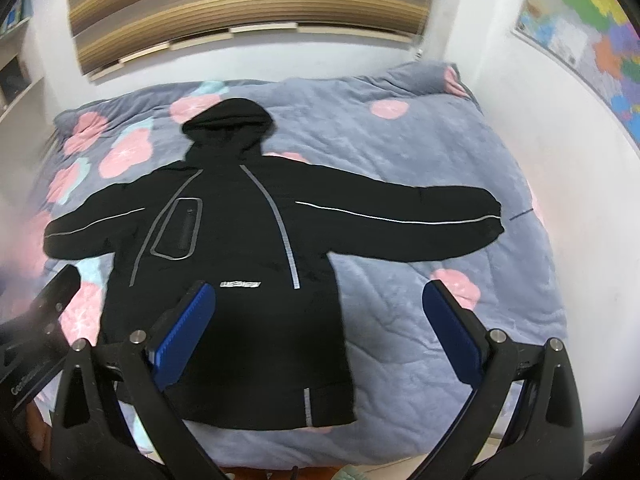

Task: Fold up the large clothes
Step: 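Grasp the sleeve cuff nearest the right tool and lift it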

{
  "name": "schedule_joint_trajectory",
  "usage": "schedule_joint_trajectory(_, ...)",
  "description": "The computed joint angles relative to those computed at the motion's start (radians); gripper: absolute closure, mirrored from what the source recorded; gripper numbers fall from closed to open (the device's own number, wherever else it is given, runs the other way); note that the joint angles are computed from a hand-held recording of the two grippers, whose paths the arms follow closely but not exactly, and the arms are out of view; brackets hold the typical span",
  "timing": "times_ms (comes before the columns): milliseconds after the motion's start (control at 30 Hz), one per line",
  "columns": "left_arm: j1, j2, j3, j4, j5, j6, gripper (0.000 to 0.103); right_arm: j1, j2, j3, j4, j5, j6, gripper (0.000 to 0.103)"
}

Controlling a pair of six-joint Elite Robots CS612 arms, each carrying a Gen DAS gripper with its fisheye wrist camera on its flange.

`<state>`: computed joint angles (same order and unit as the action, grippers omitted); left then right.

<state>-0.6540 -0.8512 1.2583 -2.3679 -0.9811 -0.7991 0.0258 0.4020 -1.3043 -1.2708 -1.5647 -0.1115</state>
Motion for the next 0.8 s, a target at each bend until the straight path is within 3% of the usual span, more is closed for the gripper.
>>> schedule_joint_trajectory(267, 0.001, 0.152, -0.239, 0.136, -0.027, 0.028, 0.005, -0.056, -0.002, 0.109, -0.081, -0.034, -0.002, 0.002)
schedule_joint_trajectory(433, 0.012, 0.272, -0.427, 0.230, -0.061, 0.059, 0.005, -0.111, -0.003, 0.219, -0.151, 0.030, 0.027, 0.002)
schedule_joint_trajectory(600, 0.028, 0.393, -0.613, 0.311, -0.110, 0.077, 0.005, -0.171, -0.018, 0.371, -0.220, 0.013, 0.144, 0.003)
schedule_joint_trajectory(700, 0.036, 0.473, -0.748, 0.389, -0.147, 0.093, 0.005, -0.206, -0.039, 0.460, -0.260, 0.055, 0.223, 0.004)
schedule_joint_trajectory(800, 0.038, 0.543, -0.871, 0.461, -0.157, 0.105, 0.005, -0.228, -0.064, 0.546, -0.320, 0.043, 0.304, 0.010)
